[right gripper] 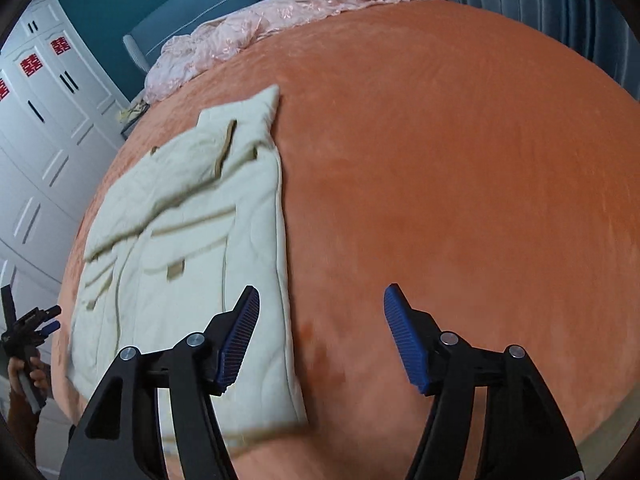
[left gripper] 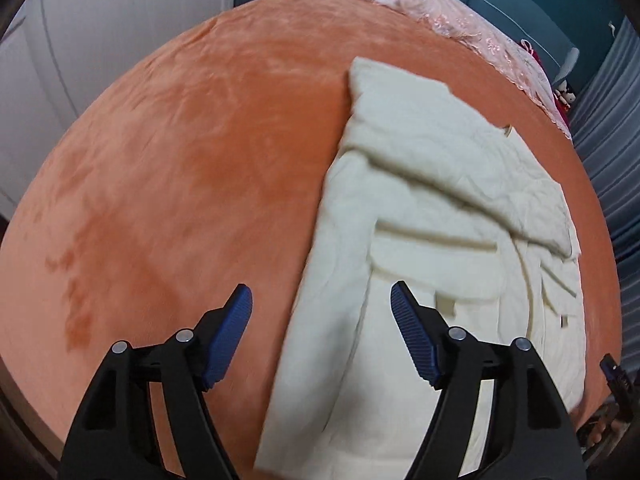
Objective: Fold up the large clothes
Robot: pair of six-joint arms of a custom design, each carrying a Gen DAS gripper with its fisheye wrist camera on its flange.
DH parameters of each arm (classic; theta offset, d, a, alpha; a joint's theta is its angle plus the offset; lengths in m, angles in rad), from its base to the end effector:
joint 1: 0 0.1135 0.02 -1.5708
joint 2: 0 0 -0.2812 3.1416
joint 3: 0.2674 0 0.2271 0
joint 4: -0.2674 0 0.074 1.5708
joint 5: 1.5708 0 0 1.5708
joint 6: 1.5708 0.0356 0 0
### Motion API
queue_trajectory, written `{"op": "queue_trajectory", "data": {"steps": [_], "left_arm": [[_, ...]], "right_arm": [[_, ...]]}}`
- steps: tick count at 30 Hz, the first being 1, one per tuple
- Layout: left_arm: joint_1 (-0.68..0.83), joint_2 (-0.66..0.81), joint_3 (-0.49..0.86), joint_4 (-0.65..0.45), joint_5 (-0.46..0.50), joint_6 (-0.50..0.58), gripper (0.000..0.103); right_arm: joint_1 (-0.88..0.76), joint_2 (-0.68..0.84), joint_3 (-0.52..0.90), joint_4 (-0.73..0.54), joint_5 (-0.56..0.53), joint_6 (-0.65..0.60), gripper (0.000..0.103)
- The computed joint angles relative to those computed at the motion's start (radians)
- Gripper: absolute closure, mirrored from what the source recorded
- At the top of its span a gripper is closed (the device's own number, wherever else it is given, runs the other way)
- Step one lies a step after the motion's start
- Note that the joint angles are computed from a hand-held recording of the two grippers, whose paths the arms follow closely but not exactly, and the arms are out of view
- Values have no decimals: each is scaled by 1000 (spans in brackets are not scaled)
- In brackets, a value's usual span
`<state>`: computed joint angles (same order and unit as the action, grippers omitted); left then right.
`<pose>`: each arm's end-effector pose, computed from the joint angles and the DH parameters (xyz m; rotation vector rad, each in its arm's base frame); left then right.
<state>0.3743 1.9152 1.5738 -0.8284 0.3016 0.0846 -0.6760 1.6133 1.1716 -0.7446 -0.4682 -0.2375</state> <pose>0.3609 0.1304 0.2620 -0.3040 2.6561 -0.2719 0.2404 -0.1722 0.2570 0.4437 2.5411 0.3303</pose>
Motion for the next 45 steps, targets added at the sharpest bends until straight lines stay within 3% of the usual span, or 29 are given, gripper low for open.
{"op": "queue_trajectory", "data": {"steps": [3, 7, 12, 14, 16, 17, 18, 19, 20, 22, 26, 31, 34, 37, 39, 40, 41, 43, 45], "left_arm": [[80, -100, -196, 46, 77, 25, 26], [142, -117, -331, 61, 222, 6, 25], [109, -175, -448, 199, 218, -102, 25], [82, -181, -445, 205, 202, -127, 37], [61, -174, -420, 186, 181, -132, 60], [51, -178, -411, 178, 163, -136, 65], [44, -187, -410, 177, 150, -141, 75], [48, -199, -407, 167, 140, -134, 84], [55, -210, -402, 155, 147, -125, 86], [71, -244, -396, 129, 164, -109, 95], [111, -322, -356, 22, 201, -23, 96], [169, -428, -301, -223, 197, 212, 97], [266, -507, -286, -432, 197, 422, 97], [349, -595, -323, -558, 182, 580, 97], [388, -634, -374, -561, 179, 623, 97], [404, -638, -403, -548, 184, 620, 97], [412, -638, -433, -523, 184, 598, 97], [426, -631, -472, -481, 191, 558, 97], [446, -628, -496, -461, 204, 542, 97]], "right_arm": [[-77, -88, -145, -37, -64, -50, 35], [-57, -120, -273, -5, -107, 6, 35], [42, -128, -340, 134, -151, 168, 34], [70, -110, -351, 199, -150, 269, 34], [76, -85, -361, 265, -175, 375, 34], [79, -77, -366, 285, -186, 417, 35], [86, -69, -355, 290, -182, 441, 46], [102, -66, -344, 283, -170, 450, 75], [120, -64, -324, 255, -148, 438, 90], [128, -96, -302, 214, -125, 405, 93], [105, -188, -223, 56, -146, 278, 96], [36, -274, -32, -337, -115, -54, 102], [-69, -301, 87, -614, -101, -271, 102], [-188, -347, 93, -760, -70, -462, 102], [-242, -369, 40, -758, -61, -523, 102], [-255, -367, 4, -736, -68, -516, 96], [-251, -358, -28, -706, -79, -479, 89], [-209, -335, -91, -597, -99, -368, 63], [-130, -341, -145, -447, -113, -237, 55]]}}
